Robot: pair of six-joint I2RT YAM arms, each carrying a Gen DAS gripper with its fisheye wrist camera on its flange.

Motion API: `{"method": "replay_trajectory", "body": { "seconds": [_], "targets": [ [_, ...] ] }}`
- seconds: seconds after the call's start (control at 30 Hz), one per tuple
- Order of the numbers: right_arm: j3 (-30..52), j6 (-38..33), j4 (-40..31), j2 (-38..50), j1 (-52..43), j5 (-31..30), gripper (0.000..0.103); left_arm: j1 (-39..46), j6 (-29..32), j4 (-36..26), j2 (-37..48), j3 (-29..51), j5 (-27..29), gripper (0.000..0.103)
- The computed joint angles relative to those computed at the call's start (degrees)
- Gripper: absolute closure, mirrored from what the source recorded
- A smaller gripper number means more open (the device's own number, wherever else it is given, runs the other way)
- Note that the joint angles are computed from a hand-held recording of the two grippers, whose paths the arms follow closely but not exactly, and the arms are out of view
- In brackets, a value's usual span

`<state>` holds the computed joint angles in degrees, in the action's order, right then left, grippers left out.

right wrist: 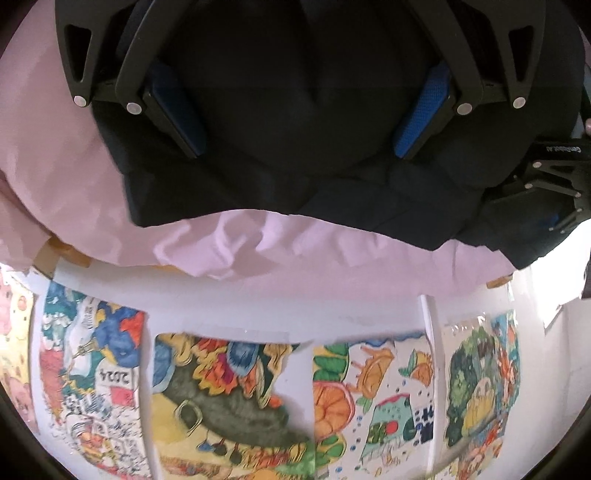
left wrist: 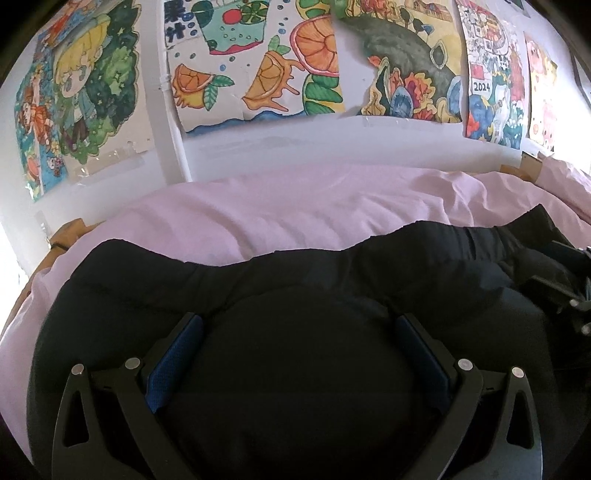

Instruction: Fold large clothes

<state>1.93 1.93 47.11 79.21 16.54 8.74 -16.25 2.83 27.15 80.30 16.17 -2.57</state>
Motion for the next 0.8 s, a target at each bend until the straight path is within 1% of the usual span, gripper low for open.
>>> {"method": "replay_trajectory", "body": {
  "seconds": [0.1,0.17,0.2,0.33,0.47,0.5,0.6,0.63,0.67,0.7,0.73,0.77,0.8],
  "targets": [
    [-0.3,0.9,-12.2,-11.8,0.2,0.0,0.000,0.2,-0.7,-1.9,-2.6,-0.9,0.1,0.001],
    [0.2,1.4,-17.9,-16.2,0.5,-0.3,0.000,0.9,-1.1,-3.5,-4.3,-1.4,1.0,0.001],
    [0.3,1.5,-22.1,-19.6,-0.1,-1.0,0.000,1.3,-1.4,-4.7,-5.5,-1.6,1.5,0.001],
    [-0.1,0.9,-35.0,-32.1,-1.9,-3.2,0.000,3.3,-1.9,-11.0,-11.7,-2.5,4.0,0.001],
    [0.1,-0.6,-50.1,-46.5,-4.3,-5.2,0.000,6.7,-0.5,-20.7,-23.0,-4.3,7.6,0.001],
    [0.3,-1.2,-54.6,-50.8,-5.6,-6.2,0.000,8.1,0.8,-24.7,-28.4,-5.2,8.7,0.001],
    [1.4,-2.9,-64.5,-59.9,-10.5,-10.2,0.000,13.5,5.4,-35.3,-42.2,-7.1,13.2,0.001],
    [2.1,-4.1,-68.4,-63.3,-13.8,-12.7,0.000,17.4,8.2,-40.5,-48.4,-7.6,16.1,0.001],
    [2.6,-5.1,-70.5,-65.0,-16.5,-15.0,0.000,21.9,11.2,-45.0,-52.7,-7.6,19.5,0.001],
    [3.4,-6.9,-73.4,-66.9,-21.2,-19.0,0.000,27.7,15.0,-49.0,-55.7,-7.2,24.1,0.001],
    [4.1,-8.5,-75.0,-67.3,-25.0,-22.4,0.000,34.5,19.1,-52.1,-56.8,-6.7,29.4,0.001],
    [4.8,-10.4,-76.3,-66.9,-29.3,-26.3,0.000,41.5,23.4,-54.7,-56.3,-5.8,34.9,0.001],
    [5.8,-13.8,-77.5,-64.7,-35.9,-32.4,0.000,48.3,28.1,-56.4,-53.3,-4.5,39.9,0.001]
  ]
}}
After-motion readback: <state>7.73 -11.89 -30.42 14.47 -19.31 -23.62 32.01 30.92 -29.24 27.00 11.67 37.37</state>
